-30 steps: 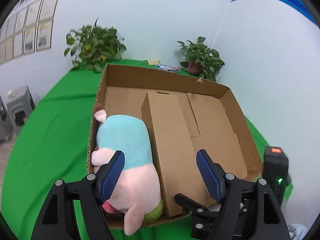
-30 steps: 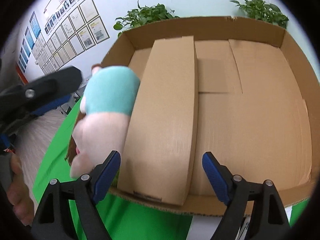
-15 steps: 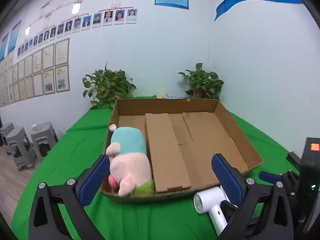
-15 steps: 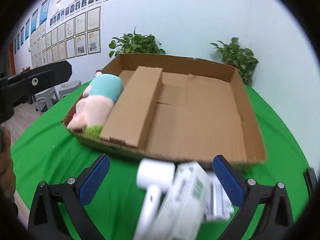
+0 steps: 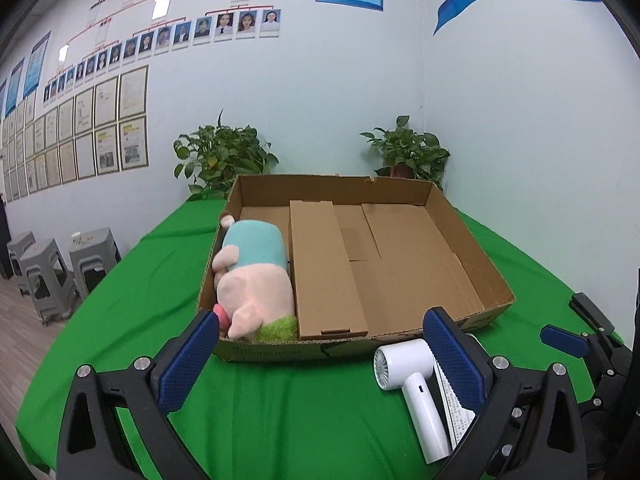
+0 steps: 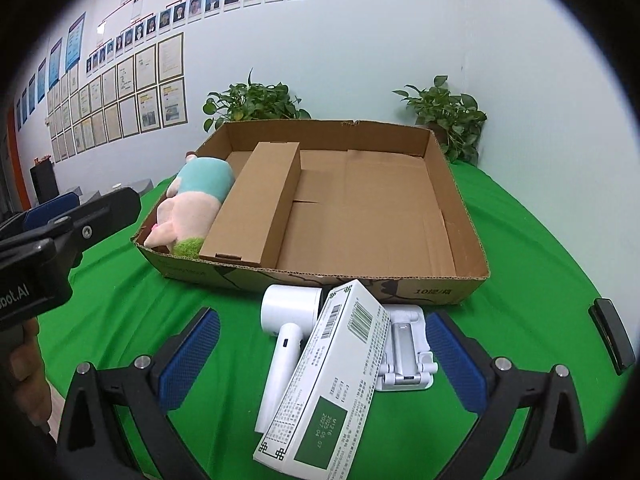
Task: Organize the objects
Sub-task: 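Open the left gripper and withdraw both grippers toward the hair dryer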
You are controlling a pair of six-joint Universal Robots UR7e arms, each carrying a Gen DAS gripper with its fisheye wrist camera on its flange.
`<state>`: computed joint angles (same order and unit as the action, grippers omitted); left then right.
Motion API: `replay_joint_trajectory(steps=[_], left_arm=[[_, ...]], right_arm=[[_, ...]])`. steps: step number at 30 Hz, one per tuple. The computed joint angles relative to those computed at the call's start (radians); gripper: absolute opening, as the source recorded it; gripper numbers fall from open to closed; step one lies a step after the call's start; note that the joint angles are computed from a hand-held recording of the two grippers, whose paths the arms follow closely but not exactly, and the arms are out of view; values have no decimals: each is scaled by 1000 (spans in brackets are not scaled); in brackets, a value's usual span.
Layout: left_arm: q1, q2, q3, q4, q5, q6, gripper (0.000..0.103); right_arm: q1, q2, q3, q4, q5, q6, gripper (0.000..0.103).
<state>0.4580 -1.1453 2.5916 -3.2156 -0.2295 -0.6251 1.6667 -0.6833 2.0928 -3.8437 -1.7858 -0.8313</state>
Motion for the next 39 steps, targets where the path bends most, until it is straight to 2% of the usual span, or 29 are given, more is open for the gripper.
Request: replay_joint_trajectory(steps=[3,7,12,19,22,25,27,32,39], left_arm=[[10,4,-3,1,3,0,103],[30,33,-13,-106,-14,84,103],[45,18,-9,-88,-40,77,103],[63,12,6,-94,-69,76,102],[81,-7,14,-90,-119,70,102],[97,2,24,-146,-167,95,102],[121,16,21,-183,-226,132,102],[173,37,17,-204,-348,155,102],[223,83,-5,-247,-420,183,102]], right_arm=[[-2,0,-4,-1,-1,0,102],[-7,-1,-7,6,0,0,102],[-16,-13,3,13,4,-6,102],[-45,-59,29,94,43,-14,102],[-59,-74,40,124,50,-18,102],[-76,-84,57,160,63,-20,102],[-81,-79,61,175,60,-29,102],[-82,-51,59,199,17,-57,97],[-95,-16,39,171,-51,-95,88]])
